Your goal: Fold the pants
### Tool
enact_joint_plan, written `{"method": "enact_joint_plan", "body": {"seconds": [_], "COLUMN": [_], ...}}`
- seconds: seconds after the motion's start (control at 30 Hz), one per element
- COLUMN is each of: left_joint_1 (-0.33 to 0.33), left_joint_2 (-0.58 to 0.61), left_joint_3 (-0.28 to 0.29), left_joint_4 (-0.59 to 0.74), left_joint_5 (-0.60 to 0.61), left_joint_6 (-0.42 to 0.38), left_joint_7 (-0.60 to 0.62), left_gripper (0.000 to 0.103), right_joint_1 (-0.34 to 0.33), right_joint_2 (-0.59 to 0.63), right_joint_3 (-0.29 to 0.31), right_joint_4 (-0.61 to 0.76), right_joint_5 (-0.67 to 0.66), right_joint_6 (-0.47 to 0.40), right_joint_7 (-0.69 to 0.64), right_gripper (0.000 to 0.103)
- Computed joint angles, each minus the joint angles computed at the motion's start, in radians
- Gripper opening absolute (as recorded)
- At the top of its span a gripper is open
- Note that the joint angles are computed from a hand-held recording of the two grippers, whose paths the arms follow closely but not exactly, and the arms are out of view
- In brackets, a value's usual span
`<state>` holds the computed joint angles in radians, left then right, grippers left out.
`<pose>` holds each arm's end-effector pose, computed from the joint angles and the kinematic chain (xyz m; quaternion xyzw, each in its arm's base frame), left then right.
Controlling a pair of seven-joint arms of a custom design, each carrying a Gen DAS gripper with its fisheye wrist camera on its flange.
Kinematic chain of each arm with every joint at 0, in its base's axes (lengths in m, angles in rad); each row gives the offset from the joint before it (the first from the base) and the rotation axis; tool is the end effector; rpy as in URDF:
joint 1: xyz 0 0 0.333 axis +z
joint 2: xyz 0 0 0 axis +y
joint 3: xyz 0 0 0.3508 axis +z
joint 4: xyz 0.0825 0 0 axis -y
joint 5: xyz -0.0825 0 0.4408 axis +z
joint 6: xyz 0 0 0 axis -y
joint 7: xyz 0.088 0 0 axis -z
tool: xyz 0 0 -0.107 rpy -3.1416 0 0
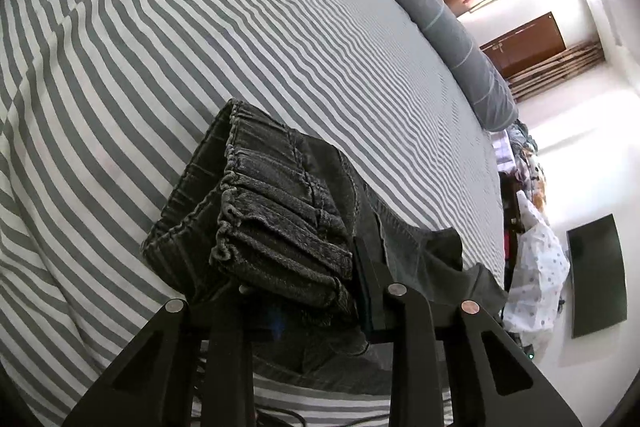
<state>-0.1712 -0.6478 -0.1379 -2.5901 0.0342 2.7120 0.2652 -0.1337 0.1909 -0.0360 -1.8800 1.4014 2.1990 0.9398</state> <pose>0.4108 -0.1398 0.5609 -0.8845 0.2763 -0.3728 0.0479 0.6849 -0.0812 0.4532 -0.4687 0.6955 0.1574 0.5213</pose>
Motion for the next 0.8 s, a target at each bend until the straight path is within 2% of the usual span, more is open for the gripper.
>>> {"method": "enact_joint_plan", "body": {"seconds": [0.13, 0.2, 0.23, 0.3, 0.47, 0.53, 0.67, 0.8], "left_joint_1": [0.002, 0.002, 0.004, 0.004, 0.002, 0.003, 0.011, 0.021], "left_joint_2": [0.010, 0.005, 0.007, 0.011, 0.016, 0.027, 0.051, 0.069], "left_joint_3": [-0.002, -0.002, -0.004, -0.008, -0.007, -0.008, -0.012, -0.014], "left_joint_4": [0.012, 0.010, 0.011, 0.014, 0.026, 0.042, 0.089, 0.144], "left_joint_5": [0.002, -0.001, -0.001, -0.002, 0.003, 0.007, 0.014, 0.061], "left_joint_6": [-0.027, -0.044, -0.050, -0.061, -0.092, -0.116, -0.165, -0.164], "left_joint_7": [-0.003, -0.008, -0.012, -0.020, -0.019, -0.015, -0.012, 0.043], "left_gripper": [0.028, 0.028, 0.028, 0.028, 0.028, 0.027, 0.024, 0.022], "right_joint_1": [-0.026, -0.025, -0.024, -0.022, -0.015, -0.015, 0.012, 0.024], "right_joint_2": [0.000, -0.003, -0.006, -0.009, 0.018, 0.025, 0.016, -0.059], "right_joint_3": [-0.006, -0.006, -0.008, -0.009, -0.009, -0.011, -0.010, -0.018], "right_joint_4": [0.004, 0.003, 0.004, 0.003, 0.035, 0.051, 0.074, 0.027], "right_joint_5": [0.068, 0.081, 0.076, 0.076, 0.028, -0.012, -0.189, -0.310], "right_joint_6": [-0.050, -0.048, -0.037, -0.022, 0.050, 0.076, 0.155, 0.224], "right_joint_7": [-0.030, -0.040, -0.045, -0.043, 0.050, 0.093, 0.221, 0.245], "right_gripper": [0.041, 0.036, 0.033, 0.017, 0.013, 0.011, 0.005, 0.004]}}
